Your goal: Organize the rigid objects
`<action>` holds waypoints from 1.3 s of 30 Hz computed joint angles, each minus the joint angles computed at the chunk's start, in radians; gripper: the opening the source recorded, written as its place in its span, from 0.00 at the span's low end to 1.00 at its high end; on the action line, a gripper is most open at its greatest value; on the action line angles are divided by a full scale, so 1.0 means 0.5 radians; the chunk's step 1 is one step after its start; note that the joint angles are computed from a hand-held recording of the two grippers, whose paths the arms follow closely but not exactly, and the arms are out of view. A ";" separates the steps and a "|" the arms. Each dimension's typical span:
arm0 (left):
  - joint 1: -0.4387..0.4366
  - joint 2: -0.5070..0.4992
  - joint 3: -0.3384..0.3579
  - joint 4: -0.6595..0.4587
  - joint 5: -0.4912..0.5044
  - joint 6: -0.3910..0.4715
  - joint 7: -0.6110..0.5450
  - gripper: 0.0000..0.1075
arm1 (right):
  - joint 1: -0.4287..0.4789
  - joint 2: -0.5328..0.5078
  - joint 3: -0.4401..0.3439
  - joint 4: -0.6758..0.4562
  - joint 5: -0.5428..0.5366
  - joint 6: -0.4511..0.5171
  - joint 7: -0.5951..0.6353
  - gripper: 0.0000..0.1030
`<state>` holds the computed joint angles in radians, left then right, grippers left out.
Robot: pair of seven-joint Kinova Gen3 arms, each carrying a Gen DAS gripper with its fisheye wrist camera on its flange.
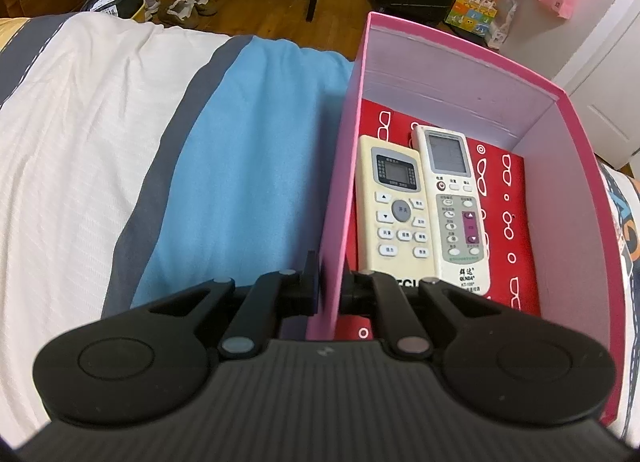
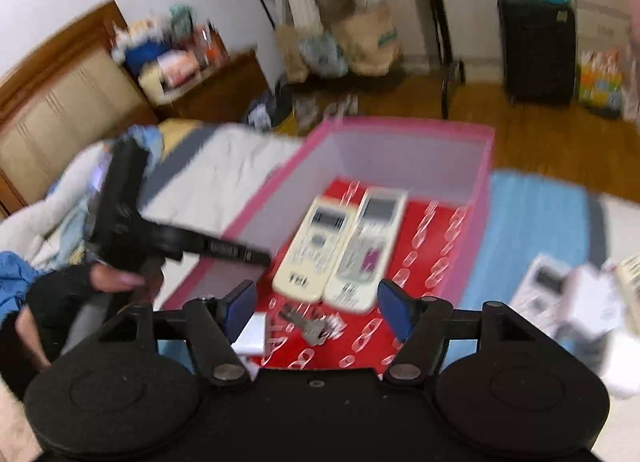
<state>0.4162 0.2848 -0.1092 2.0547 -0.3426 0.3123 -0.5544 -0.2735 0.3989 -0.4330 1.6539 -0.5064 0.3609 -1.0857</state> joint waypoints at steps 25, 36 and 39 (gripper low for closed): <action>-0.036 0.022 0.007 0.019 0.066 -0.048 0.014 0.07 | -0.358 0.403 0.705 -0.245 0.473 0.264 -1.279 0.67; 0.041 0.026 -0.070 0.019 0.056 -0.055 0.051 0.07 | -0.526 0.482 0.717 -0.383 0.950 0.375 -1.296 0.66; 0.052 0.028 -0.072 0.013 0.036 -0.043 0.068 0.07 | -0.324 0.489 0.488 -0.463 0.908 0.619 -1.151 0.65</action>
<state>0.4424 0.2988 -0.1452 2.0612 -0.3246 0.2906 -0.5204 -0.4352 0.6436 -0.1892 1.4222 -0.0523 0.6703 -1.6614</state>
